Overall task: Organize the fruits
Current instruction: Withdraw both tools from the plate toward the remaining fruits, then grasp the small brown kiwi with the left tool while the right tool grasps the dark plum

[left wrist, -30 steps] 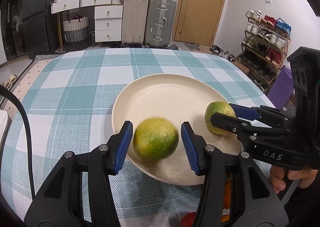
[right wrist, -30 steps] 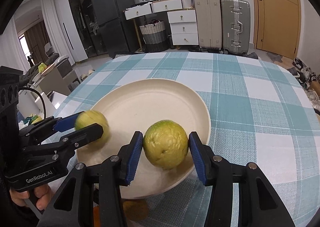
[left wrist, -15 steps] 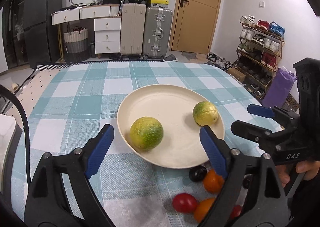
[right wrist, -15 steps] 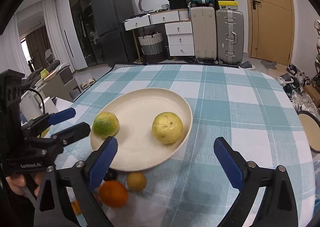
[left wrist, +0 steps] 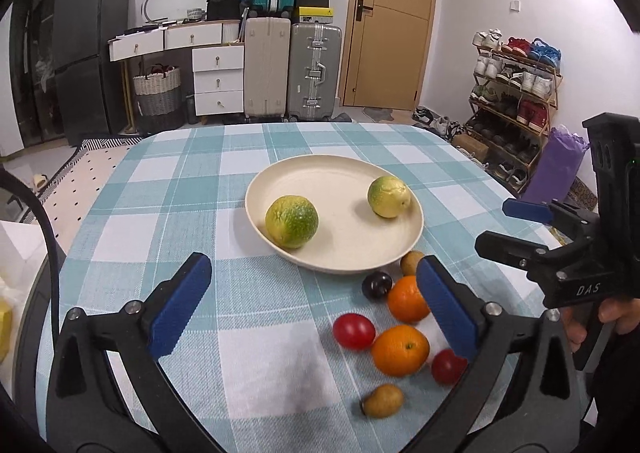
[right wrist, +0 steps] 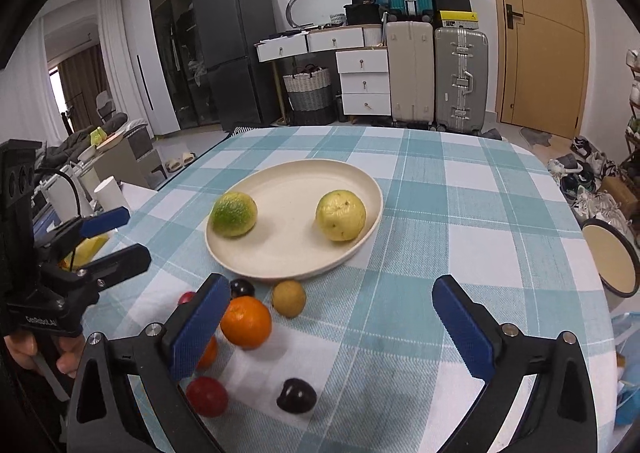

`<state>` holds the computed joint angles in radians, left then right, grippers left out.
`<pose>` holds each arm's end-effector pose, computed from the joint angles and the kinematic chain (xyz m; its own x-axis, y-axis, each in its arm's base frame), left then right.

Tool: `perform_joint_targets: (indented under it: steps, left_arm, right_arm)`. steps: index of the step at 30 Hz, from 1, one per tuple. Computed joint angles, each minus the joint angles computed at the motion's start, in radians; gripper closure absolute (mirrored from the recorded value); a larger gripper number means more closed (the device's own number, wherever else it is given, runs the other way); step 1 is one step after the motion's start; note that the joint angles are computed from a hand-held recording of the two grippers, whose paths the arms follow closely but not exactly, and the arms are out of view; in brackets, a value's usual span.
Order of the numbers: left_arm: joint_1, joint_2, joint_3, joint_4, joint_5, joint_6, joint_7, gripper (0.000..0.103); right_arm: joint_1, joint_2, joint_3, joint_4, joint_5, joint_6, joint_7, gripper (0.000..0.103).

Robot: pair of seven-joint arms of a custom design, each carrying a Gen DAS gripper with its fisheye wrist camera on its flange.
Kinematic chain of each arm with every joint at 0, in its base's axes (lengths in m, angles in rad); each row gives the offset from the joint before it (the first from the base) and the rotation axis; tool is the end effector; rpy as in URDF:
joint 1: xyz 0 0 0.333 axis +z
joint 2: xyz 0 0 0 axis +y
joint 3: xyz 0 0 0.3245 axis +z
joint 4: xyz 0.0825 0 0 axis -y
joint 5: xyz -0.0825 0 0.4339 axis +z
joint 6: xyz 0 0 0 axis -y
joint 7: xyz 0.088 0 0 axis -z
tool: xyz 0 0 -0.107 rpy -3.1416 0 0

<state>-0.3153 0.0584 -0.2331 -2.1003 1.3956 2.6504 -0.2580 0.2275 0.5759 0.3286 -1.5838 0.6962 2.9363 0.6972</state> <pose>0.5190 -0.3468 0.4101 0.0995 -0.9908 0.0914 -0.5546 -0.1315 -0.8217 0.7069 0.3358 0.3721 0.6617 -0.7406 -0.1169 -0.5280 -0.3496 -0.7739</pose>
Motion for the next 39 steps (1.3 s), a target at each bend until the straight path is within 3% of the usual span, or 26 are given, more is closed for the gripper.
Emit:
perform_joint_targets:
  steps: [13,24,31,36,39]
  left_arm:
    - [-0.003,-0.034,-0.022,-0.05,-0.053,0.003,0.06,0.001]
    - [-0.028,0.013,-0.019,-0.024,-0.123,0.037,0.172,0.001]
    - [-0.038,0.028,-0.011,-0.037,-0.203,0.07,0.251,0.001]
    - [-0.037,0.043,-0.004,-0.039,-0.266,0.113,0.316,0.004]
    - [-0.035,0.053,0.001,-0.042,-0.32,0.142,0.364,0.015]
  right_arm:
    - [0.003,-0.049,-0.028,-0.088,-0.018,-0.017,0.004,0.0]
    - [0.044,-0.059,-0.086,-0.097,-0.104,-0.115,0.043,0.0]
    - [0.021,-0.06,-0.064,-0.098,-0.076,-0.173,-0.006,0.001]
    - [0.018,-0.062,-0.065,-0.091,-0.047,-0.226,-0.04,0.017]
    - [0.016,-0.059,-0.068,-0.082,-0.031,-0.26,-0.049,0.02]
